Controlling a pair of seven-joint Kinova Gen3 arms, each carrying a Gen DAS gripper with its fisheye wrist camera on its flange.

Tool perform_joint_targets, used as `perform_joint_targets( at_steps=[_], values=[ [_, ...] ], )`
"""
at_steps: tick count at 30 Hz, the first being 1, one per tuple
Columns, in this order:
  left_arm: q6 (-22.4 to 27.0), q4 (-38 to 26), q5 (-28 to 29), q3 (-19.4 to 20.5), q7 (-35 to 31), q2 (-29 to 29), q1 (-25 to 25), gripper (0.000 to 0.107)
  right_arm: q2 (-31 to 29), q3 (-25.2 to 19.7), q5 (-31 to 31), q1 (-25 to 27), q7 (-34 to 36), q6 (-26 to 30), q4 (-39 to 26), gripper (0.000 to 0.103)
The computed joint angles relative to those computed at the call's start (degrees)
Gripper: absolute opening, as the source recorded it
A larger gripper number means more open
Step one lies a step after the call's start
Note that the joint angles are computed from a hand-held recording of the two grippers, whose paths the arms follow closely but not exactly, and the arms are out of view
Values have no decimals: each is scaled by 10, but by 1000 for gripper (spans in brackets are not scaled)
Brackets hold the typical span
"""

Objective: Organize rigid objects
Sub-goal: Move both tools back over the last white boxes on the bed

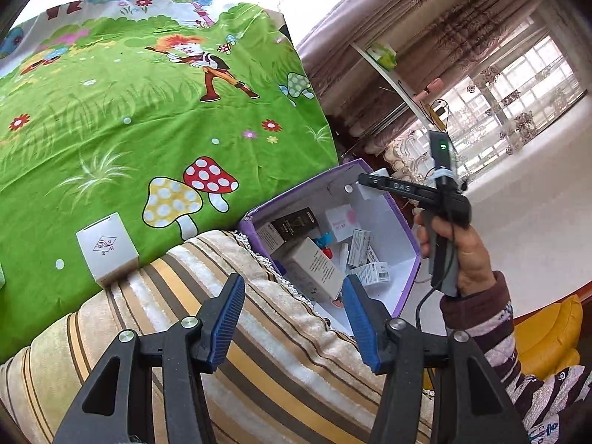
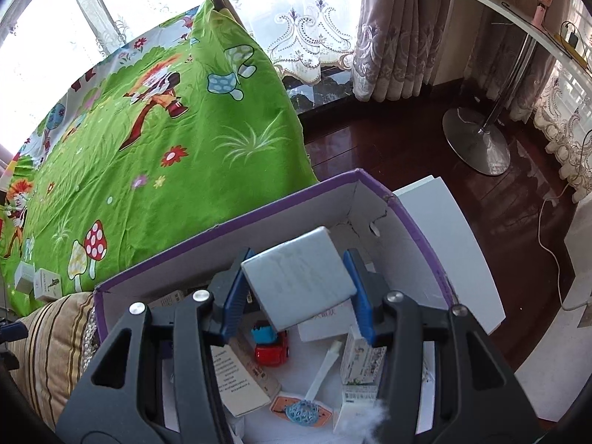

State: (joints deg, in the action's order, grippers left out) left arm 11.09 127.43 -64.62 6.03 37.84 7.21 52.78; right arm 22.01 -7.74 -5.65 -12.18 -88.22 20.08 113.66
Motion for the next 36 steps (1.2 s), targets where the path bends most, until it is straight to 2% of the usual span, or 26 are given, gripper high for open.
perform_joint_targets(
  at_steps=[5,7,10,13,16,20,28,36],
  values=[
    [-1,12,-27,7,27,-15,-6,56,9,-9,-10,9,8,-4,-9,71],
    [0,14,-31,17,33,-18,-16,56,-1,-10,-13,8,8,-10,-2,72],
    [6,22,-67,28,73,-25,-23,56,-20,-17,-22,13,9,-11,10,73],
    [25,28,-72,50,87,-35,-36,56,-46,1,-7,-19,-15,-5,22,73],
    [50,38,-68,75,100,-52,-49,56,-74,0,3,-39,-27,-4,37,74],
    [102,55,-23,114,94,-81,-63,56,-109,-25,-8,-52,-15,-8,55,76],
    [181,109,53,191,132,-153,-91,56,-140,-59,-43,-104,6,-3,55,78],
    [257,151,166,260,141,-236,-113,56,-121,-69,-2,-192,-44,14,30,79]
  ],
)
